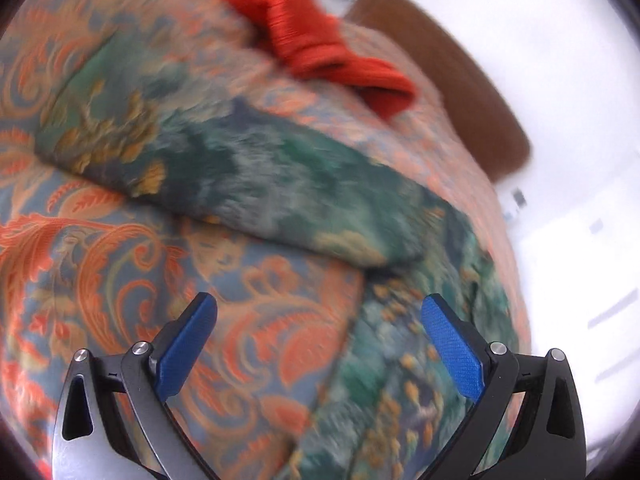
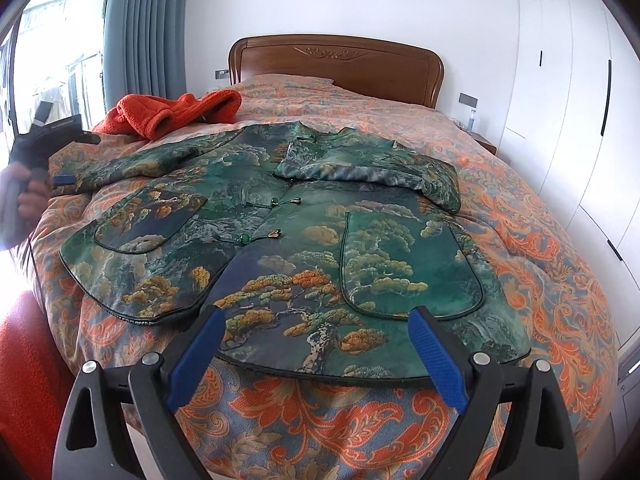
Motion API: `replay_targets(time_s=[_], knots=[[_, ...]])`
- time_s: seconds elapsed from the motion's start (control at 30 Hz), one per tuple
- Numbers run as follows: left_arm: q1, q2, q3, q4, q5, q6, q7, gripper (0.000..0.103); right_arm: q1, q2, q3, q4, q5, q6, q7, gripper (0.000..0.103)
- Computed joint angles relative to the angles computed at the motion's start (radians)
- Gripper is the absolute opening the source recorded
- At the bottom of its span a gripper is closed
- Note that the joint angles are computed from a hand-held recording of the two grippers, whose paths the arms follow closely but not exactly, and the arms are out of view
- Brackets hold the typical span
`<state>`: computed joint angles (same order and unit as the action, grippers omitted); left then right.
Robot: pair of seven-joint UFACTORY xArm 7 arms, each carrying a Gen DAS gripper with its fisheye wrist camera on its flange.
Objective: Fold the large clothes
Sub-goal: 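Grasp the other jacket sleeve with the left tool and lift it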
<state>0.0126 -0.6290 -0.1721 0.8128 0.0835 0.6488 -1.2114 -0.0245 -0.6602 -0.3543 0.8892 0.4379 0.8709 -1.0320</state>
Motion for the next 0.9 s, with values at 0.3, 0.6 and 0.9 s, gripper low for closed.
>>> replay_targets(time_s=[0.3, 0.6, 0.9], knots=[[0.1, 0.126, 0.05, -0.021, -0.032, -0.134, -0.127, 0.087, 0.002, -0.022, 0.013, -0.006, -0.022, 0.035, -0.014, 0.095], [0.181, 0.225, -0.059, 0.216, 0.252, 0.125, -0.239, 0.015, 0.002, -0.042, 0.018, -0.021, -0.038, 0.098, -0.005, 0.095], [-0.056, 0.731, -0.386, 0.961, 0.981, 0.674, 0.188, 0.014, -0.005, -0.049, -0.005, -0.031, -0.019, 0.142, -0.012, 0.095]])
